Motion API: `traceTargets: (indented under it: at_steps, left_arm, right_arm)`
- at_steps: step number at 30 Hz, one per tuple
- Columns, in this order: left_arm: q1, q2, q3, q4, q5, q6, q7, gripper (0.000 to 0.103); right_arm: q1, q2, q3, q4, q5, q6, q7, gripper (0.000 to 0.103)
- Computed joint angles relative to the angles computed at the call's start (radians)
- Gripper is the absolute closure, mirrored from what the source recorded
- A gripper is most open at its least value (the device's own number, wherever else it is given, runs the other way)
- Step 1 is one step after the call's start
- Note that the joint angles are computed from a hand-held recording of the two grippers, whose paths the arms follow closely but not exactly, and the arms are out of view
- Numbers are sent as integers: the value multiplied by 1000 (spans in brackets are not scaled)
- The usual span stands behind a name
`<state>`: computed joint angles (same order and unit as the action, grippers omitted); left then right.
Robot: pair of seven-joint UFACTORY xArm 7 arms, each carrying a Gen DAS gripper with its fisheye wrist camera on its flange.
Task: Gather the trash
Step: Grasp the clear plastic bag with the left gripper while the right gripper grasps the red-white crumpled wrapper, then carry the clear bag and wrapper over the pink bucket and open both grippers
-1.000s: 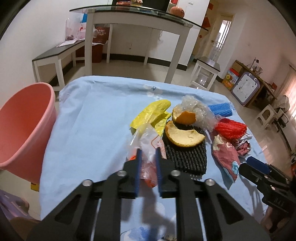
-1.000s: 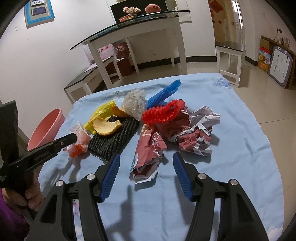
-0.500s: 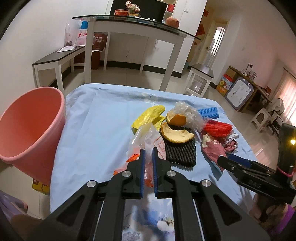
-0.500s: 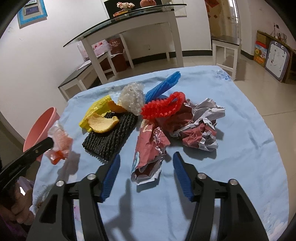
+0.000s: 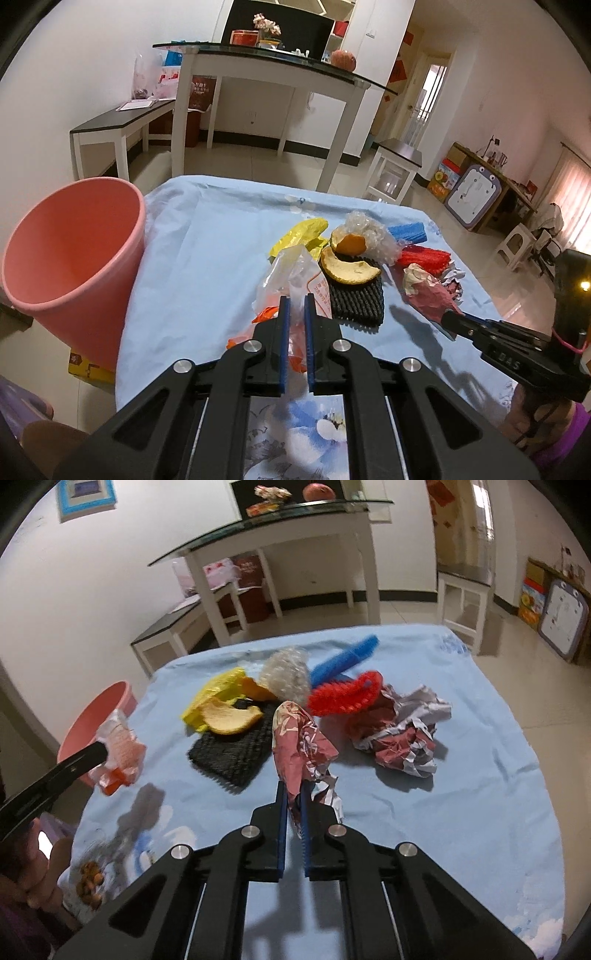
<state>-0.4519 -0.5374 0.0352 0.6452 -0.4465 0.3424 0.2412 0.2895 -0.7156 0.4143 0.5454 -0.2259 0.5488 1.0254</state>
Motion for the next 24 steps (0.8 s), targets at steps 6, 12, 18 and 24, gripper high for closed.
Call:
traceTargets:
  at_steps: [6,12,18,24]
  left_arm:
    - [3,-46,18,-25,-4,-9,2,96]
    - [34,-86,27,-45,20,-32,-21,96]
    - [83,-97,50,-40,57,-47,-49,96]
    - [154,-91,63,-25,96,-70,-88,96]
  right_arm:
    - [0,7,27,45,-22,-34,-11,97]
    - [-13,99,42,124,-47,-87,-40,97]
    - [-12,276,52,260,-86,-157,-77,97]
    - [32,497,38,455,-154,-178,-115,97]
